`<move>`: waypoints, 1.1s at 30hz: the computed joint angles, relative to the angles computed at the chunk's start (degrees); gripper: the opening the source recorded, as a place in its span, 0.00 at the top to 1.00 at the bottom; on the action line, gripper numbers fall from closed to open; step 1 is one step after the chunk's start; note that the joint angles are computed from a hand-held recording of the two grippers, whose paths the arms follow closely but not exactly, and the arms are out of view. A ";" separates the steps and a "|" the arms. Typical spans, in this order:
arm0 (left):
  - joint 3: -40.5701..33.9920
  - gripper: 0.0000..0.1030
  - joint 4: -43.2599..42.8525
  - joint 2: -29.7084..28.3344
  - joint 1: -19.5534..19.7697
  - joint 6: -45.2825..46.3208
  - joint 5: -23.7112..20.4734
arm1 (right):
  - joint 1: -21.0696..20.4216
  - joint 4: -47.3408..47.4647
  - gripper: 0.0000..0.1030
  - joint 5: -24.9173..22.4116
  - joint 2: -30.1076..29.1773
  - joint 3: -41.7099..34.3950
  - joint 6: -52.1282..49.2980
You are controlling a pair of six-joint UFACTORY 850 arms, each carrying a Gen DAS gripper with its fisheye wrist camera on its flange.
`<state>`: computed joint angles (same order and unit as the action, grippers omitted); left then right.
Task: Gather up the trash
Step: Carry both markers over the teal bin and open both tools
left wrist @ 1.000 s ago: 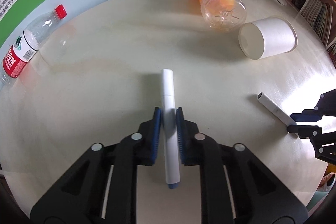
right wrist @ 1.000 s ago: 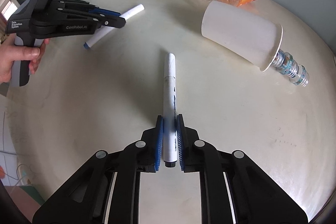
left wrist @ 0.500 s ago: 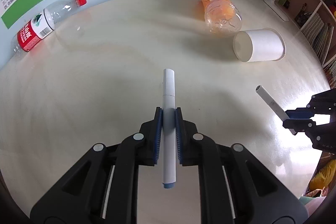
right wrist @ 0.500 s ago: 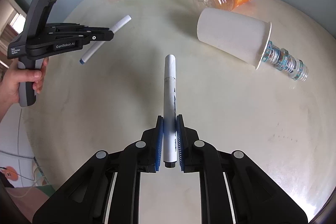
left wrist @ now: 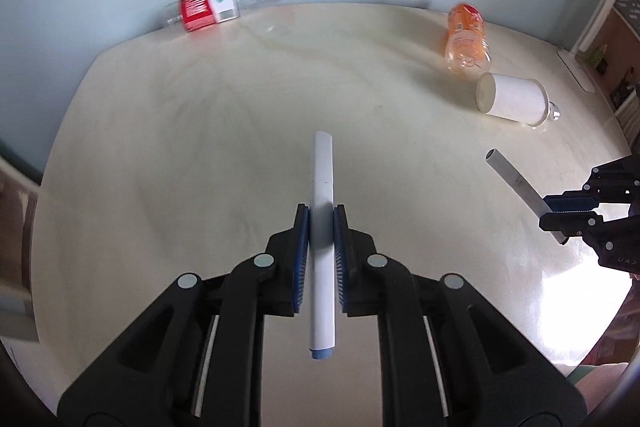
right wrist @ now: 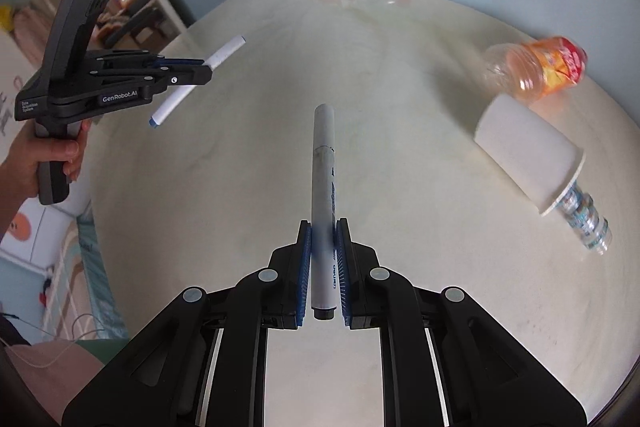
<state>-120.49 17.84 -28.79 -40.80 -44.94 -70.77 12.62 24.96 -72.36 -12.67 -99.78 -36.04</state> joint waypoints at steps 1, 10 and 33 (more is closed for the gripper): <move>2.68 0.90 1.62 2.01 -0.90 -3.51 -0.72 | 0.31 1.18 0.87 -1.09 -0.03 -0.30 -2.61; 22.62 0.90 8.07 17.60 -13.95 -40.00 -14.16 | 8.07 6.18 0.87 -9.56 -0.71 -0.85 -17.54; 68.25 0.90 -10.79 41.26 -52.65 -116.18 4.09 | 50.82 -0.95 0.87 -5.64 3.91 22.73 -10.12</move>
